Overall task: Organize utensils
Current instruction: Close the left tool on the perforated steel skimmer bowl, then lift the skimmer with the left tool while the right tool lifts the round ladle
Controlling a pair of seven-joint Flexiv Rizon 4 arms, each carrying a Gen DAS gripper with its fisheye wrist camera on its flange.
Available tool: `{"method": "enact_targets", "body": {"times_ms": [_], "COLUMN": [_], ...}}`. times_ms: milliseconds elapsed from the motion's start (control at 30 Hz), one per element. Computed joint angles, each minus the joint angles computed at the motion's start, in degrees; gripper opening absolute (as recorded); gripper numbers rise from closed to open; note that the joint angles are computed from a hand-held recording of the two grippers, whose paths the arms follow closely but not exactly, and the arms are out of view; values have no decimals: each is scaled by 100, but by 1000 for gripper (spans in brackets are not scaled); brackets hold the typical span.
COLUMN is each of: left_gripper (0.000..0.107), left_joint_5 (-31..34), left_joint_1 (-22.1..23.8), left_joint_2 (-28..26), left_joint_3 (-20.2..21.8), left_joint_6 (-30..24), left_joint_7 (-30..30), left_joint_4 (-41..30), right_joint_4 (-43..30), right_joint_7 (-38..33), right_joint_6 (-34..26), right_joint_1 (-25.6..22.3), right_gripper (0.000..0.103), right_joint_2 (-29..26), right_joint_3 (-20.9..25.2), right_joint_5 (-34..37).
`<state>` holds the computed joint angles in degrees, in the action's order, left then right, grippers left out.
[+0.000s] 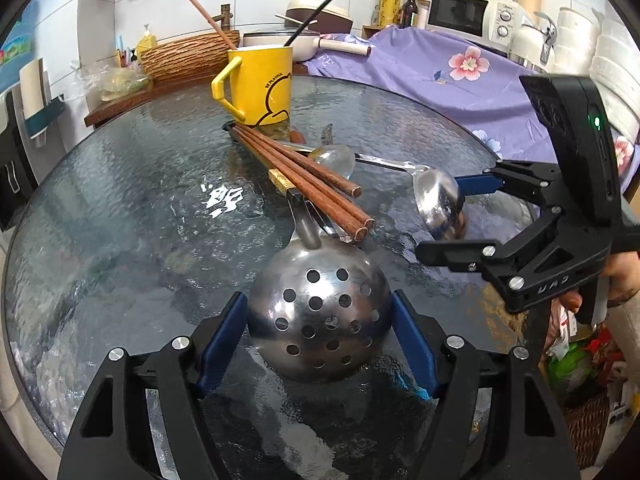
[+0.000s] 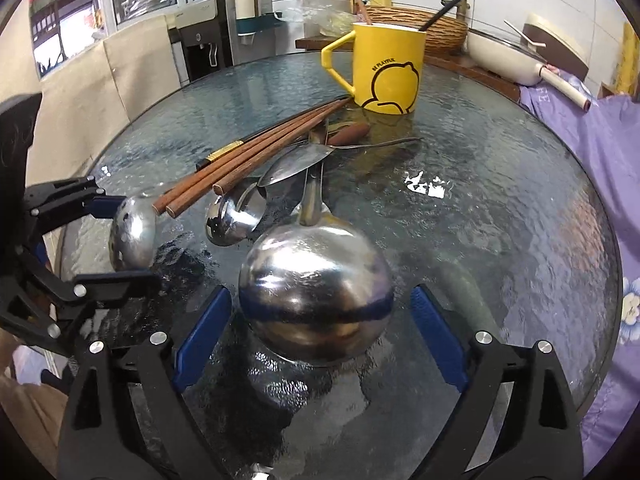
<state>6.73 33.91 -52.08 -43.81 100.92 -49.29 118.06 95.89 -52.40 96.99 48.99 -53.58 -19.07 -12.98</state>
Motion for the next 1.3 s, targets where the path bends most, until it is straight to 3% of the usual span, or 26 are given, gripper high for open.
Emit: {"method": "enact_targets", "body": {"times_ms": [200, 300, 400, 867, 1300], "left_gripper": [67, 65, 65, 65, 65], "left_joint_5": [63, 122, 187, 248, 534], "left_joint_1": [150, 264, 321, 692, 955], "left_joint_2": [-96, -200, -263, -535, -567], "left_joint_3": [-117, -224, -270, -628, -814], "left_joint_6": [65, 92, 136, 8, 365], "left_joint_7": [-26, -38, -45, 11, -119], "left_joint_4": [34, 45, 54, 89, 254], "right_joint_4": [-91, -91, -77, 13, 365], "right_joint_7": [12, 20, 19, -66, -143], "right_joint_6": [3, 85, 143, 331, 649], "right_joint_1": [-104, -46, 47, 243, 1025], "right_gripper": [89, 74, 68, 68, 67], "right_joint_2": [-19, -43, -71, -103, -111], "right_joint_3": [136, 60, -46, -196, -969], "right_joint_5": [1, 36, 102, 446, 1237]}}
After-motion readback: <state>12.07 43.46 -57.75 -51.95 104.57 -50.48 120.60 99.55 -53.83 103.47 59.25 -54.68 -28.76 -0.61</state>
